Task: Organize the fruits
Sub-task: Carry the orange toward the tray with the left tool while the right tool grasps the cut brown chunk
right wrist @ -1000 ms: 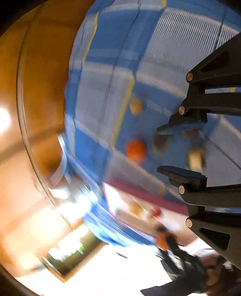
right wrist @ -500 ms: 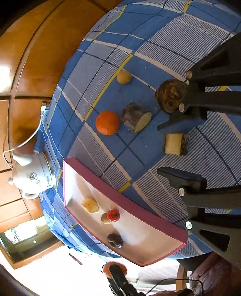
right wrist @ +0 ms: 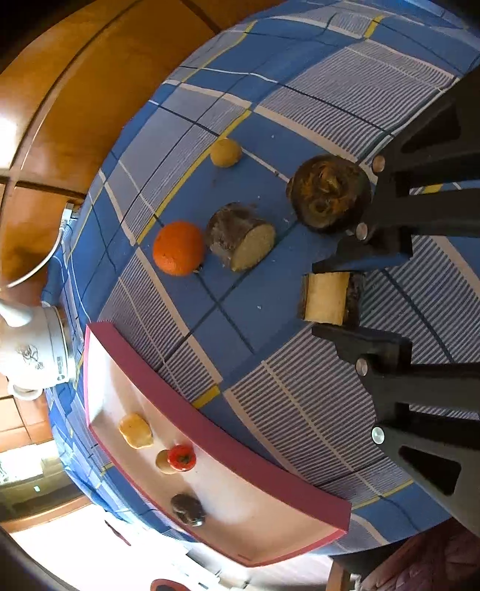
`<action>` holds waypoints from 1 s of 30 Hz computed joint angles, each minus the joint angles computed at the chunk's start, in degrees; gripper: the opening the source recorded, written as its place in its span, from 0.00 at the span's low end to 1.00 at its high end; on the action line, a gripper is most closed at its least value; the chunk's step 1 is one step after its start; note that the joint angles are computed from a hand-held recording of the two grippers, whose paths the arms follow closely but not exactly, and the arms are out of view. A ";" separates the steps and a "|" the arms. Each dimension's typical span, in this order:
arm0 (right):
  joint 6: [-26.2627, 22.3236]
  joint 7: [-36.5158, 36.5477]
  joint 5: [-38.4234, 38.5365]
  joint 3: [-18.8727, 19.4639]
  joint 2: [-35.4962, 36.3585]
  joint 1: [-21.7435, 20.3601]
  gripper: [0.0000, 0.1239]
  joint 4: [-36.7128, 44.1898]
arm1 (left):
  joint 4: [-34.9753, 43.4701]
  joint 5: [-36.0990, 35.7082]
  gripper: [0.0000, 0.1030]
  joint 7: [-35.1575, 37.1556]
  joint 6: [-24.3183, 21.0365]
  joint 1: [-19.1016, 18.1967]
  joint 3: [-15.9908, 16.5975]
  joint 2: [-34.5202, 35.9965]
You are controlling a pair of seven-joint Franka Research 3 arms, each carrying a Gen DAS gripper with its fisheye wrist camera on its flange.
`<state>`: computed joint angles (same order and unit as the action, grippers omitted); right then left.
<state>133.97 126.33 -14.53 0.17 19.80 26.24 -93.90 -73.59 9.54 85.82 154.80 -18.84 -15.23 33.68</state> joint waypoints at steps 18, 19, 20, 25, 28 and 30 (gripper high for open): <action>-0.62 0.11 0.70 -0.03 0.52 -0.04 0.21 0.57 | 0.99 10.39 0.39 -3.84 0.97 -4.52 4.40 1.55; -0.77 0.15 0.57 -0.06 0.64 0.03 0.21 0.76 | 1.30 10.46 0.39 -3.84 0.61 -4.59 4.39 1.83; -0.99 0.17 0.41 -0.10 0.77 0.12 0.21 0.98 | 1.36 10.58 0.39 -3.94 0.45 -4.70 4.43 1.92; -1.02 0.16 0.14 -0.14 0.89 0.25 0.21 1.05 | 4.39 9.97 0.39 -3.18 -2.23 -4.87 3.95 4.10; -1.20 -0.04 -0.06 -0.15 0.87 0.31 0.21 1.10 | 7.87 9.41 0.39 -2.31 -4.71 -5.34 3.93 6.51; -1.31 -0.16 -0.29 -0.18 0.91 0.38 0.21 1.19 | 10.22 8.35 0.39 -1.71 -6.26 -5.36 3.56 8.08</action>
